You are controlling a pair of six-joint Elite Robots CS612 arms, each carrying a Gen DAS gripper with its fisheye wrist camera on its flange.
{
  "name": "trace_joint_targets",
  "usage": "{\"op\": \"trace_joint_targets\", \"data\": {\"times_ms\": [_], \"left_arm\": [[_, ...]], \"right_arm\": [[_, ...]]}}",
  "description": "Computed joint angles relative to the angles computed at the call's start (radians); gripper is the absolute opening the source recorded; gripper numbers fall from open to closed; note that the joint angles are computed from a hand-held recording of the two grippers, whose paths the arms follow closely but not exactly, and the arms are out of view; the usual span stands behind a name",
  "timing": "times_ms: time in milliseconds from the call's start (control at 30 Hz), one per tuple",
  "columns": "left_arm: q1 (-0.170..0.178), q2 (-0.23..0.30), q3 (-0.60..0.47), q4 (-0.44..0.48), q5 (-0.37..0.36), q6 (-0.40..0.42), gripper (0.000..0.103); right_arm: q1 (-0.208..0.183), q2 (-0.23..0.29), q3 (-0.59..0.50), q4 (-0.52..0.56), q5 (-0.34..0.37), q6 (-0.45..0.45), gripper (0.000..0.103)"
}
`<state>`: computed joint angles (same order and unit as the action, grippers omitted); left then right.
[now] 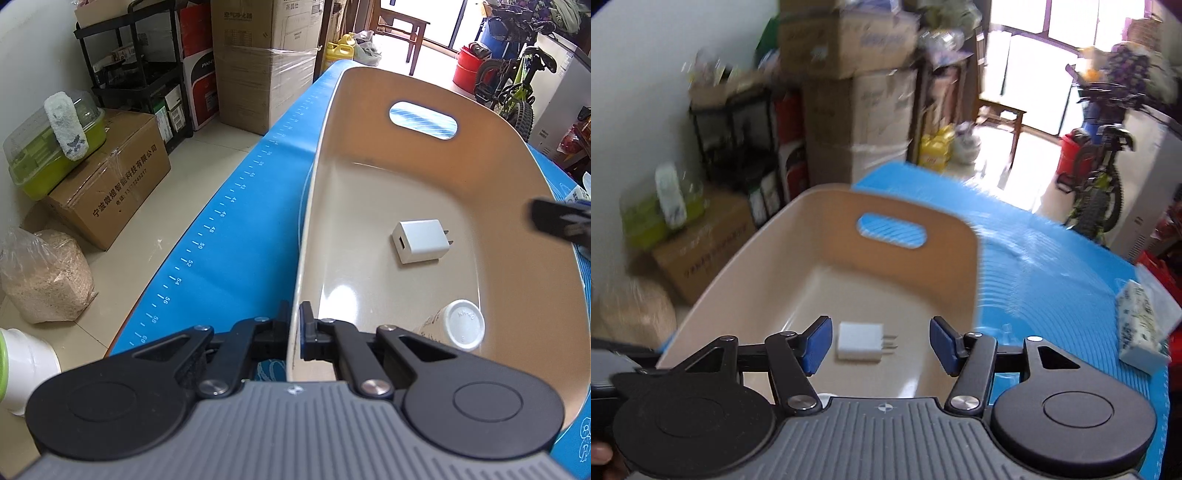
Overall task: Organize rigid objects
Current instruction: 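Grasp the red toy figure with the right tool and lift it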
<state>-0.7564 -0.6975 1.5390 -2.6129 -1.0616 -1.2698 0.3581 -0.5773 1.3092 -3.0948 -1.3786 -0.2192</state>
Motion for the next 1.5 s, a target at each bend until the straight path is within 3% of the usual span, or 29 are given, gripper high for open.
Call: {"op": "trace_joint_targets", "data": {"times_ms": [233,400,567,833,1033,1333,1500], "left_arm": [[0.001,-0.001,0.002,-0.007,-0.003,-0.001,0.006],[0.001,-0.001,0.003,-0.007,-0.003,0.0,0.006],[0.001,-0.001,0.002,-0.001,-0.002,0.001,0.006],[0.001,-0.001,0.002,-0.002,-0.002,0.0,0.006],[0.001,-0.002,0.004,-0.005,-0.004,0.003,0.006],[0.001,-0.002,0.005,-0.004,-0.003,0.003,0.006],[0.001,-0.002,0.006,-0.005,-0.003,0.003,0.006]], "right_arm": [[-0.062,-0.037,0.097,-0.125,-0.109,0.071,0.068],[-0.101,-0.041,0.146,-0.069,-0.202,0.135,0.069],[-0.117,-0.035,0.188,-0.027,-0.244,0.176,0.069],[-0.117,-0.02,0.182,0.122,-0.219,0.255,0.069],[-0.118,-0.008,0.164,0.15,-0.171,0.28,0.068],[-0.092,0.015,0.124,0.199,-0.248,0.263,0.066],[-0.104,0.01,0.143,0.16,-0.218,0.297,0.047]]}}
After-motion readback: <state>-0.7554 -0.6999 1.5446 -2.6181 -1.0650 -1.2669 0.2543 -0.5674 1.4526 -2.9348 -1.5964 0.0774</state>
